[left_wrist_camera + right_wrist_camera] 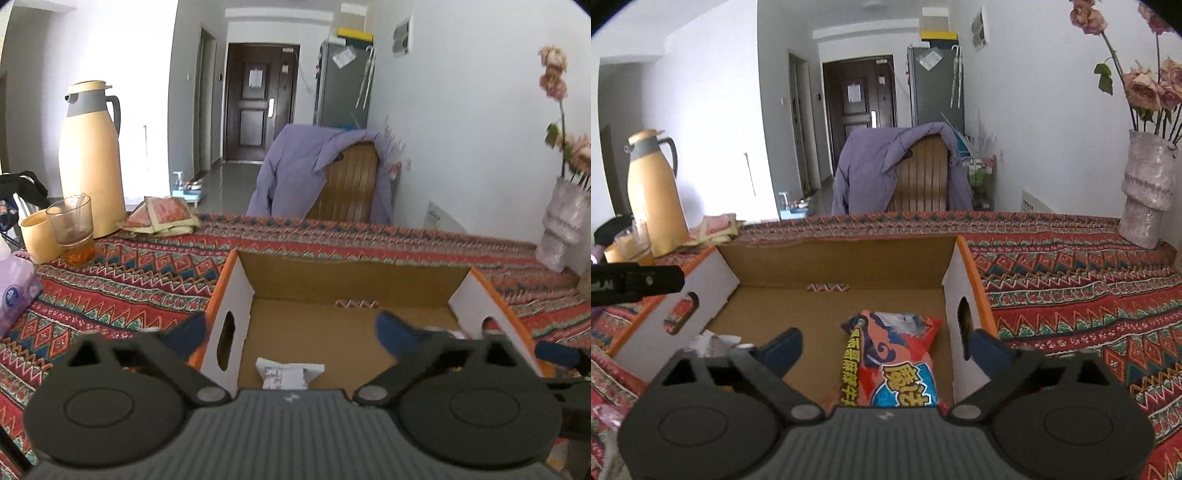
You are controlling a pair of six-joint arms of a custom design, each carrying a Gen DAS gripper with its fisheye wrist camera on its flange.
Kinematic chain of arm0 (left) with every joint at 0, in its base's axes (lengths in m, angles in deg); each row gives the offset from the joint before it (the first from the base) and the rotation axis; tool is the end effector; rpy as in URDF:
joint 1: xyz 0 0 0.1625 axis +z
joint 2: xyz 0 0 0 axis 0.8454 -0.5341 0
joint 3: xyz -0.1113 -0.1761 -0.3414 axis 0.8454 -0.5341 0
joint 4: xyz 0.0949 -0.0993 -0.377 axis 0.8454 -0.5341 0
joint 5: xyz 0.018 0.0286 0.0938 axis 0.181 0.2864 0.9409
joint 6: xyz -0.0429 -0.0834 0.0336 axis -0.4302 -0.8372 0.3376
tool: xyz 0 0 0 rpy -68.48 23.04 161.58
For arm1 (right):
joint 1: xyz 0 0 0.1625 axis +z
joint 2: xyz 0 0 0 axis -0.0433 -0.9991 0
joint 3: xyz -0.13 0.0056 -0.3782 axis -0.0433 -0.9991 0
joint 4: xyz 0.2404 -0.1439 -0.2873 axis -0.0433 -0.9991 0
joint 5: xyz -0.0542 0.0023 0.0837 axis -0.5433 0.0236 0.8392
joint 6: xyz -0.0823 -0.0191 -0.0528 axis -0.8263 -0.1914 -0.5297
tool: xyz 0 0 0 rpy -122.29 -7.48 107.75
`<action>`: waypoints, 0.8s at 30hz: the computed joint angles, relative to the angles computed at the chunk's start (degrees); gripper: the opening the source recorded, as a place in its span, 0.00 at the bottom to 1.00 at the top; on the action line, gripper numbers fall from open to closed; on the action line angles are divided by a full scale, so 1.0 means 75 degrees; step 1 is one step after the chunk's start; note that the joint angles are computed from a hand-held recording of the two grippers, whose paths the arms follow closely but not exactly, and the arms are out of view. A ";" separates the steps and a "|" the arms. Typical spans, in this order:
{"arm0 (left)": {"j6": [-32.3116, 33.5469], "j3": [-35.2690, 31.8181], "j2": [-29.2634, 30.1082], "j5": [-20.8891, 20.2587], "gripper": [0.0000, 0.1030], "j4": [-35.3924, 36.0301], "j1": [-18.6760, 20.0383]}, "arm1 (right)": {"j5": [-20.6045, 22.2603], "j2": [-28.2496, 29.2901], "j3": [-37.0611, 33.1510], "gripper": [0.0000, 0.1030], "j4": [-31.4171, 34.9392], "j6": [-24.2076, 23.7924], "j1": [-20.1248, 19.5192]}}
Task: Organize snacks
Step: 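Lower both packets into the cardboard box and open both grippers, then move both grippers back over the snack pile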
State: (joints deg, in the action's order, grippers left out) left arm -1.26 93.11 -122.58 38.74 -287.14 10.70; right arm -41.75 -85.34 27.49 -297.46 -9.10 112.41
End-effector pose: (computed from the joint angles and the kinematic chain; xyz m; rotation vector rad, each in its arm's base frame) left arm 0.0051 -0.5355 0.2724 0.3171 2.0814 -1.3081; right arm 0.2953 -0.5629 -0.0745 0.6579 -2.2997 1.1314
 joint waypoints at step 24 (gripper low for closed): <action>-0.0413 0.2341 -0.1808 0.0052 1.00 -0.0620 -0.0786 | 0.0172 -0.0838 0.2556 1.00 -0.2269 -0.0139 0.0375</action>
State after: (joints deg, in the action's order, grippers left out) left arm -4.36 110.67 -136.14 39.13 -291.79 4.80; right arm -40.46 -91.63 46.66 -314.48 -10.15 115.22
